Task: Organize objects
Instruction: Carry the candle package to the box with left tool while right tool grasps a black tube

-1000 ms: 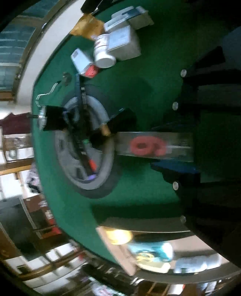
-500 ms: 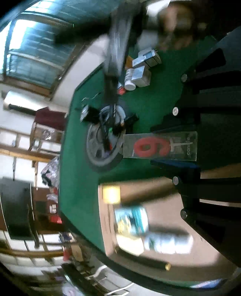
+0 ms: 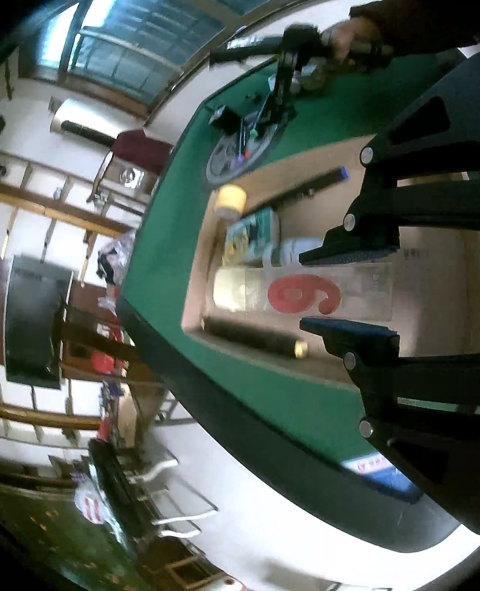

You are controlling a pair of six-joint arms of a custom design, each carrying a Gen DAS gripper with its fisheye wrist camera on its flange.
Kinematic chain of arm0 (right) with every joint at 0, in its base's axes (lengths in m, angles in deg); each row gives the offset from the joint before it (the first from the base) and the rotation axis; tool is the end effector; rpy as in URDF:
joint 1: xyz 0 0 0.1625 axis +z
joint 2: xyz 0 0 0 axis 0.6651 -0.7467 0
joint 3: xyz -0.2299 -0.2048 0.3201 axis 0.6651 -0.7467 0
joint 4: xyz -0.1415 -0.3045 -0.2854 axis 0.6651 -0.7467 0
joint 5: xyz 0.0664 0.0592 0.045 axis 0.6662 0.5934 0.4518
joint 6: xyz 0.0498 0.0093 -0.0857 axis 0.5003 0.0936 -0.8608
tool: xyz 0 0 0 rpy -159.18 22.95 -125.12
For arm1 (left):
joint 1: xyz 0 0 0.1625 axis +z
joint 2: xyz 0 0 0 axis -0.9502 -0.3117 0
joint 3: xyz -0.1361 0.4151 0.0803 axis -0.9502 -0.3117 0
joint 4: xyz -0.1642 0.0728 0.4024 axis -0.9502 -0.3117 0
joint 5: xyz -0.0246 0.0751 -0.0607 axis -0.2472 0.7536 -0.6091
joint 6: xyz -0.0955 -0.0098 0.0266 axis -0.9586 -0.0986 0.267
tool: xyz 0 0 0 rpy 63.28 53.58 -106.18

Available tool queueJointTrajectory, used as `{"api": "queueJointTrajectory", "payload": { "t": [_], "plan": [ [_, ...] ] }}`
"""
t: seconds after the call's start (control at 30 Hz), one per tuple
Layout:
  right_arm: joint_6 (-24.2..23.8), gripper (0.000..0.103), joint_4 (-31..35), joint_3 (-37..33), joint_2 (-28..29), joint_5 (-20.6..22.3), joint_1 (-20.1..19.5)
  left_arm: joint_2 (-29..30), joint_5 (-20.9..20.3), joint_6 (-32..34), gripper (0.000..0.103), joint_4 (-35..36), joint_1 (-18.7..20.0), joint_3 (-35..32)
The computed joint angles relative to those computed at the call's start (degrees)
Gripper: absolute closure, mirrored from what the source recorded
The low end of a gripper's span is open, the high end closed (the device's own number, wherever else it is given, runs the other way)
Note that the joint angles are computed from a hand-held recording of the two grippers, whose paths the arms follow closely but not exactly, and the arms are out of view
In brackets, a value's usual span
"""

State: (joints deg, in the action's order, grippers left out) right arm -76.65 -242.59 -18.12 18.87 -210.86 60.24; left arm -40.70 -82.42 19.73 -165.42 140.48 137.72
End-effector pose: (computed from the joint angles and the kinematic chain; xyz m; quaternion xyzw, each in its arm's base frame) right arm 0.2298 -0.7901 0.0770 -0.0318 -0.8849 0.3162 0.3405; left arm -0.1228 -0.8051 0.3148 0.2241 0.9117 -0.2729 0.2098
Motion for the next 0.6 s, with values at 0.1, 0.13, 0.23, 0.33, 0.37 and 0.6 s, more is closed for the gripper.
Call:
{"api": "queueJointTrajectory", "payload": {
  "t": [0.1, 0.13, 0.23, 0.33, 0.37, 0.6],
  "plan": [
    [1.3, 0.088, -2.4, 3.6, -2.6, 5.1, 0.6, 1.5, 1.1, -1.1, 0.079, 2.5, 0.7, -2.2],
    [1.4, 0.088, -2.8, 4.5, -3.3, 7.1, 1.1, 1.8, 1.5, -1.1, 0.079, 2.9, 0.8, -2.4],
    [2.3, 0.088, -1.0, 3.9, -3.6, 11.4, 2.5, 3.3, 2.6, -0.7, 0.079, 5.4, 1.0, -4.7],
    [2.7, 0.088, 3.4, 1.3, -2.3, 16.1, 3.3, 5.3, 4.7, 0.9, 0.079, 7.4, 0.8, -7.2],
    [3.0, 0.088, 5.7, -0.7, -1.3, 17.4, 3.6, 5.4, 5.2, 1.2, 0.079, 7.5, 0.7, -7.1],
    [4.3, 0.088, 16.0, -10.1, 6.1, 19.7, 4.7, 9.1, 8.4, -0.9, 0.079, 12.0, 0.8, -11.8]
  ]
}}
